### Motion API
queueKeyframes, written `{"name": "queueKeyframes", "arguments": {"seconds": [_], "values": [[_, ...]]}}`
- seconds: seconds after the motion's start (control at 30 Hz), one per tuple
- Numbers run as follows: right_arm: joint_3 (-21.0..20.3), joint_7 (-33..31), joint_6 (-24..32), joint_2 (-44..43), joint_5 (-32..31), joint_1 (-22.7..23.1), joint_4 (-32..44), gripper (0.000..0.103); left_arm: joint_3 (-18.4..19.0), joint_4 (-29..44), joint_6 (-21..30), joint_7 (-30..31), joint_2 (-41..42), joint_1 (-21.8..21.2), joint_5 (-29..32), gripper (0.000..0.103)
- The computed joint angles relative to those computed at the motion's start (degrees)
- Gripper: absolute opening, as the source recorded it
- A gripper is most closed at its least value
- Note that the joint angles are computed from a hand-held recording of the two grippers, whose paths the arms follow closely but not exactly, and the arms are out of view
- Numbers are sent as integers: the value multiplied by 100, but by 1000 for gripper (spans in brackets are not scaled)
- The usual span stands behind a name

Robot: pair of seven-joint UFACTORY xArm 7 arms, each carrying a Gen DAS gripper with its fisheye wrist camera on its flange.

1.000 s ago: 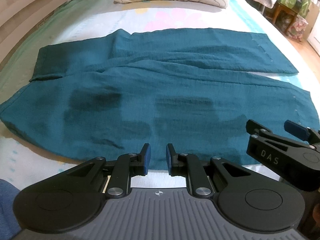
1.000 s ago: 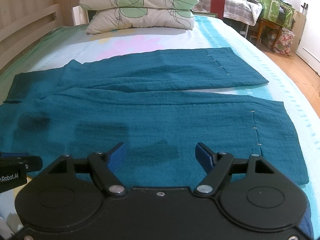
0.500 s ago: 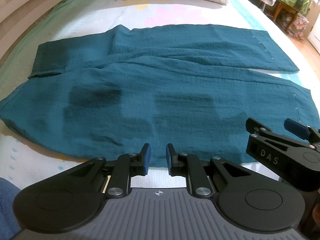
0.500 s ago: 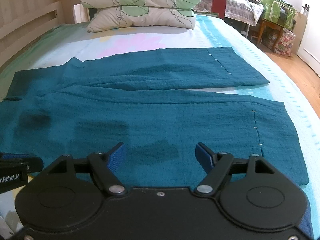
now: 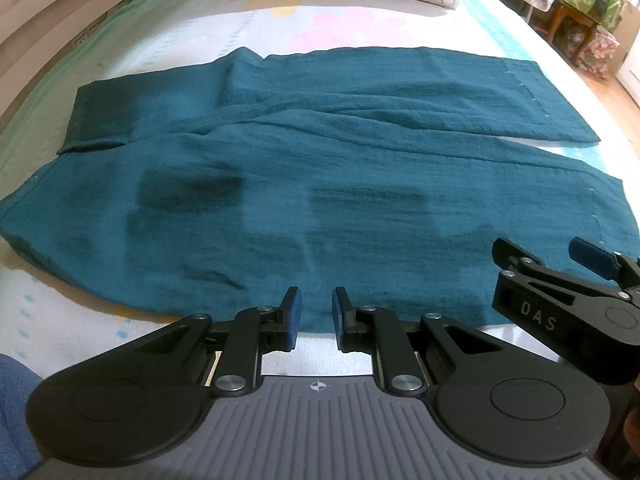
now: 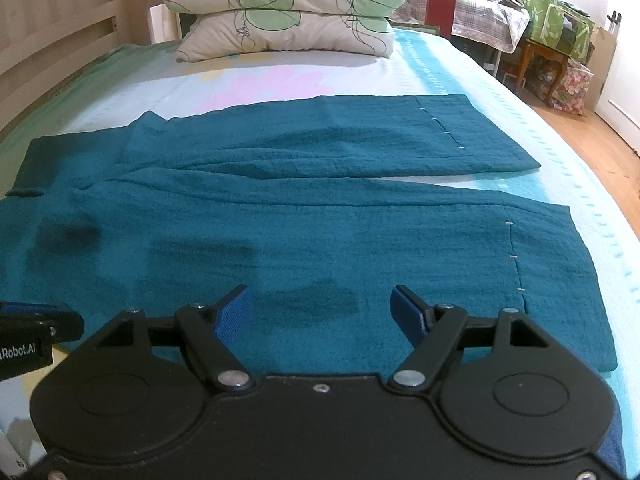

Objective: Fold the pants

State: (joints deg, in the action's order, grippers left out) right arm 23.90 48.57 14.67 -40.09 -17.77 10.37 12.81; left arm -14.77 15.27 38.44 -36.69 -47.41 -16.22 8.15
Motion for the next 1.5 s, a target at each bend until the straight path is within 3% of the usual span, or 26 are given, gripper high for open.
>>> {"name": "queueKeyframes", "arguments": {"seconds": [0.83,1.03,1.1,1.17,1.33,1.43,1.5], "values": [[-2,-52,2,82,-41,17,43,78,45,26,-16,-28,83,16,-54,17],[158,53,22,64,-137,-99,66,77,46,5,-23,-24,117,60,-34,17],[180,65,40,70,-171,-87,72,74,95,-15,-46,5,129,63,-43,17],[129,-6,133,159,-176,-8,123,64,125,-40,-70,27,122,92,-40,17],[-352,-464,164,503,-27,345,239,46,164,-48,-218,161,182,303,122,17],[-620,-824,-213,552,82,410,187,45,302,12,-410,334,365,450,168,16],[-586,-1087,-226,710,-16,172,375,45,395,102,-590,471,594,555,176,16]]}}
